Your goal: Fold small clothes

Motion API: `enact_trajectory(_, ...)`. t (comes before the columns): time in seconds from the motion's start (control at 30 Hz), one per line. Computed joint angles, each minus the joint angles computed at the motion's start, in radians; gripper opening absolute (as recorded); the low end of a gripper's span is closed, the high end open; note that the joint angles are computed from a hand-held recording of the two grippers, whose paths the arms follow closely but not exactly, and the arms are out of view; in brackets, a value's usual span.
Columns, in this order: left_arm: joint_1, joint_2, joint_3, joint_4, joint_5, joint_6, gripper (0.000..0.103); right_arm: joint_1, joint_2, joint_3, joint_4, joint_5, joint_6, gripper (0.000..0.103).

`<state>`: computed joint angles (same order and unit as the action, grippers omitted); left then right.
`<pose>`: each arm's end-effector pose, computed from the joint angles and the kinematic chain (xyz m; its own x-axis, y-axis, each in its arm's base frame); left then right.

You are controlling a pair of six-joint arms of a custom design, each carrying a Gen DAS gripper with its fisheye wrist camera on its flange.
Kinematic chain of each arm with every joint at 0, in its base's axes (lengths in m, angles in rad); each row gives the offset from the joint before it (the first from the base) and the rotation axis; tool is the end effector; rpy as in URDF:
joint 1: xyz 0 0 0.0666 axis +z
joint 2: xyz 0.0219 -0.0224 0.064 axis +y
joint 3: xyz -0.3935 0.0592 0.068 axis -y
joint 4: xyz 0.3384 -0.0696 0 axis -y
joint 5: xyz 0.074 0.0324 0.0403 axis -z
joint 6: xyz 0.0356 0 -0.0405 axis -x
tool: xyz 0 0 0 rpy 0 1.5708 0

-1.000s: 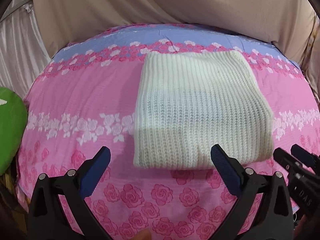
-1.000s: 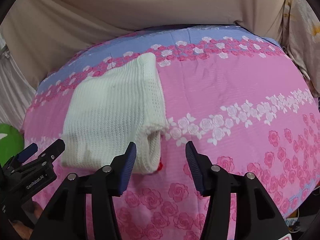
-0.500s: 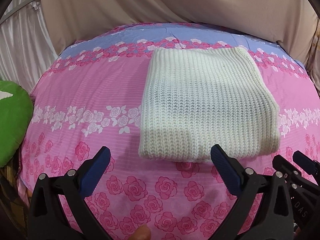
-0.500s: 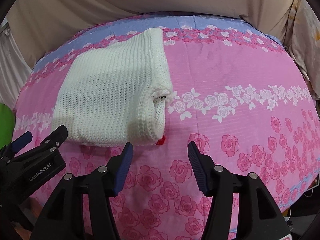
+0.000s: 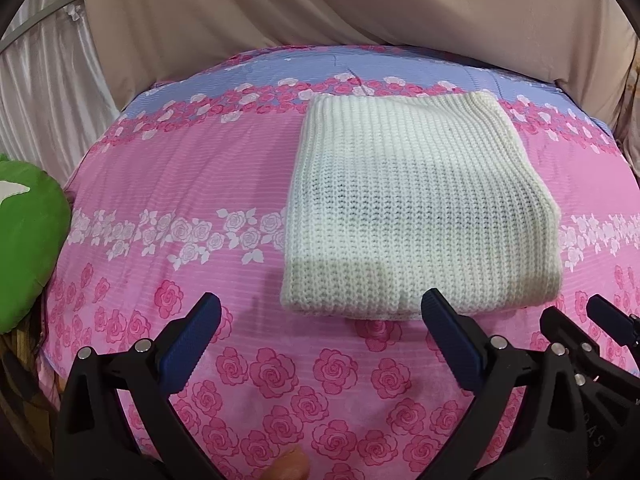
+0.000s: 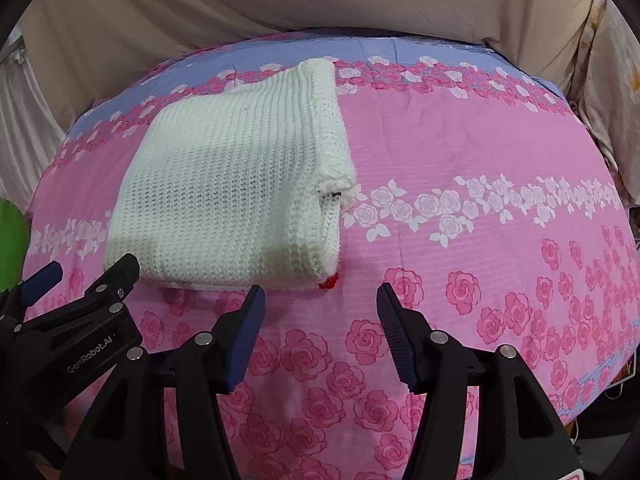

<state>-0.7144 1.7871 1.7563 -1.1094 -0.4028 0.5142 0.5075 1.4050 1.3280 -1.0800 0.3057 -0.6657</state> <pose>0.4285 -0.3536 0.3928 -0.8334 0.1238 -0.5386 0.0795 0.9913 0.1049 0.3590 0.1869 0.4050 -0.8503 0.2011 -0.4864 0.2129 0.9766 0.0316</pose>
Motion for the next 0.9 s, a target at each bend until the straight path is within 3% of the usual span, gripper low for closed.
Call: enact_trajectory(0.9,-0.009,0.021,0.034,-0.024,-0.015,-0.012,0.098,-0.003,0.006,0.0,0.007,-0.007,0.0,0.058)
